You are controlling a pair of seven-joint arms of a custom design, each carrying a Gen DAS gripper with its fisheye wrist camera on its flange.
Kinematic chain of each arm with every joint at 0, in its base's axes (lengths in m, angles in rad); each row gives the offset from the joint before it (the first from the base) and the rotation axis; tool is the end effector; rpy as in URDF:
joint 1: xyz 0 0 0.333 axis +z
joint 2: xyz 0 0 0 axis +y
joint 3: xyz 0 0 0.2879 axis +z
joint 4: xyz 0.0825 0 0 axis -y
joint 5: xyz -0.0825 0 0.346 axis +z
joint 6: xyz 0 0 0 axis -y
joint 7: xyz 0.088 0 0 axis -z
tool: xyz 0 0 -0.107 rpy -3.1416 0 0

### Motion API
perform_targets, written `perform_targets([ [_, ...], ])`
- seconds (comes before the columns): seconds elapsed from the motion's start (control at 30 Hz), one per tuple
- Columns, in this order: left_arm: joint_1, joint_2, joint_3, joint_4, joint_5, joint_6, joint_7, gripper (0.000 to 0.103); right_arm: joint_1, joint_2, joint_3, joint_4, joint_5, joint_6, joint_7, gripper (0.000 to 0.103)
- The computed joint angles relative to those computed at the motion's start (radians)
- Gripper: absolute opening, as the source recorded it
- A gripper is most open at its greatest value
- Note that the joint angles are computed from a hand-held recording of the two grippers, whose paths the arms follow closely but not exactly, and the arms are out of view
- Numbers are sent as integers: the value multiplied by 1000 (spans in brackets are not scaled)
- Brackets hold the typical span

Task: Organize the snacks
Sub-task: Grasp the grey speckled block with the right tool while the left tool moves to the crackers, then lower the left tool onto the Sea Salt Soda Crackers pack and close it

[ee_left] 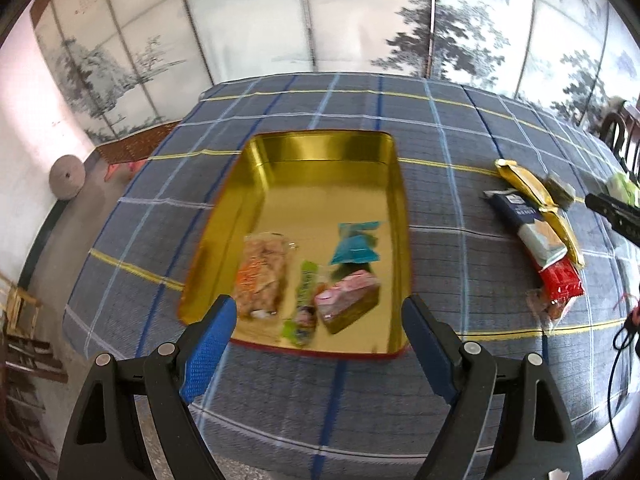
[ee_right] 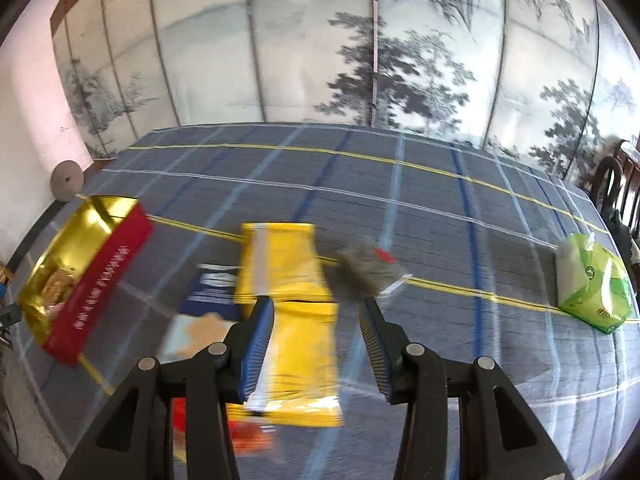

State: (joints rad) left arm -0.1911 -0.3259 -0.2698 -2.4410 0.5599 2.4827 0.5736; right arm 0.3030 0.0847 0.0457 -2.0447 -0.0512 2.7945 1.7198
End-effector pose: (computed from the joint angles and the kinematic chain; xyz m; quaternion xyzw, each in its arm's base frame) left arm 0.3971 -0.2040 0.4493 -0.7230 0.6250 -0.1466 0.2552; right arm 0.5435 0.1994 0.4696 -0.7436 0.5834 -0.1791 0.2732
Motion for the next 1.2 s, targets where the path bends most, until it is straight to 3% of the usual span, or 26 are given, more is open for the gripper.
perform_targets([
  [0.13, -12, 63, -10, 59, -1, -14, 13, 82, -32, 62, -8, 57, 59, -30, -113, 49],
  [0.2, -19, 92, -11, 86, 2, -23, 21, 82, -53, 99, 1, 95, 120, -47, -203, 56],
  [0.33, -38, 161, -15, 152, 9, -45, 27, 82, -70, 166, 9, 168, 190, -86, -334, 57],
  [0.6, -80, 285, -6, 276, 12, -70, 46, 82, -67, 271, 7, 279, 236, -128, -459, 57],
  [0.77, -101, 352, 5, 330, -13, -49, 71, 82, -56, 284, 4, 269, 258, -85, -492, 56],
  [0.97, -124, 429, 15, 404, -26, -46, 91, 82, -65, 251, 16, 210, 307, -50, -521, 37],
  [1.2, -149, 484, 24, 462, -20, -48, 97, 82, -40, 170, -18, 89, 286, 9, -435, 36],
])
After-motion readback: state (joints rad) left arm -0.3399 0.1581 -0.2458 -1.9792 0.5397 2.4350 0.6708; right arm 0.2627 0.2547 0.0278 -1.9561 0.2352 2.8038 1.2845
